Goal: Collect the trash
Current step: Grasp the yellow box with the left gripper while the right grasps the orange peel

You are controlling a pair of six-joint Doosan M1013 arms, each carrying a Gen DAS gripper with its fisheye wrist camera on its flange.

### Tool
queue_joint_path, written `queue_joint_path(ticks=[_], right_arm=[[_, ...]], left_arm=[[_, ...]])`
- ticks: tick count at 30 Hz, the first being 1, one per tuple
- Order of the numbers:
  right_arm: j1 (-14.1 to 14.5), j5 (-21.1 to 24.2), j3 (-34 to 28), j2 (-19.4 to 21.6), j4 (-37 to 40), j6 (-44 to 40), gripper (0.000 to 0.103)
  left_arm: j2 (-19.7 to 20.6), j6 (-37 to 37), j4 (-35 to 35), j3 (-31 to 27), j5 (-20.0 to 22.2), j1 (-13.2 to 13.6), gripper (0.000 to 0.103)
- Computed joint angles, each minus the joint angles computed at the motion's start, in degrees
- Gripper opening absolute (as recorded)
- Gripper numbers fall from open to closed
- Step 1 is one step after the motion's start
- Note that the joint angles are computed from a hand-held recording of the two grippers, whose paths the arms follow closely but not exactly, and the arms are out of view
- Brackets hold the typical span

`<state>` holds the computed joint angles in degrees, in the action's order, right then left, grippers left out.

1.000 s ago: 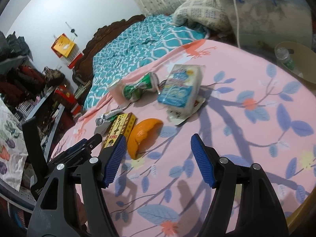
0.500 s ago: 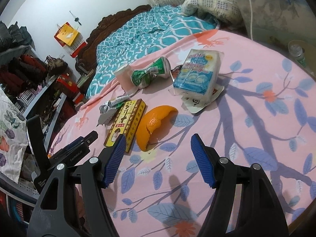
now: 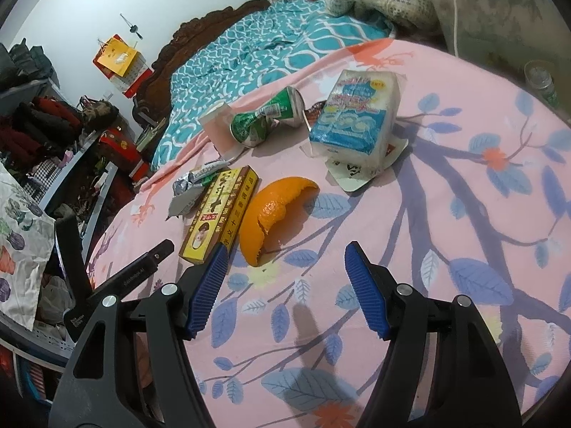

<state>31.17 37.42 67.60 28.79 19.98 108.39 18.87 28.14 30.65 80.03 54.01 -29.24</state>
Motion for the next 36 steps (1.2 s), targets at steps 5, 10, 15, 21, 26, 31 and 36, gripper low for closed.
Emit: queue_joint_path(ticks=[5,10,15,21,26,31,36], right_arm=[[-1.2,3.2,-2.0,2.1,9.0,-5.5,0.068],[-3.0,8.0,-6.6,6.3,21.6,-10.6,0.052],[-3.3,12.4,-12.4,11.0,26.8,-10.7,0.03],[-3.5,9.9,-9.1,9.5,30.0,-13.0,0.015],[-4.1,7.7,-3.2,5.7,30.9,-16.6,0.014],[-4.5,4.9,2.2,2.1,29.4,-18.5,0.014],[-5.1,2.3,5.4,-0.1,29.6,-19.9,0.014]], left_arm=[[-0.3,1.9,0.0,-0.1,-2.9,-0.6,0.065],[0.1,4.8,2.7,-1.3,-4.4,-2.2,0.071],[1.1,7.5,1.4,-2.9,-4.1,-2.5,0.074],[2.9,11.8,-2.6,-5.2,-2.7,-2.2,0.079],[4.8,15.4,-5.4,-7.6,-1.4,-2.5,0.079],[7.1,16.2,-7.5,-10.0,2.3,-2.3,0.067],[6.7,16.0,-7.0,-9.3,1.6,-2.7,0.058]])
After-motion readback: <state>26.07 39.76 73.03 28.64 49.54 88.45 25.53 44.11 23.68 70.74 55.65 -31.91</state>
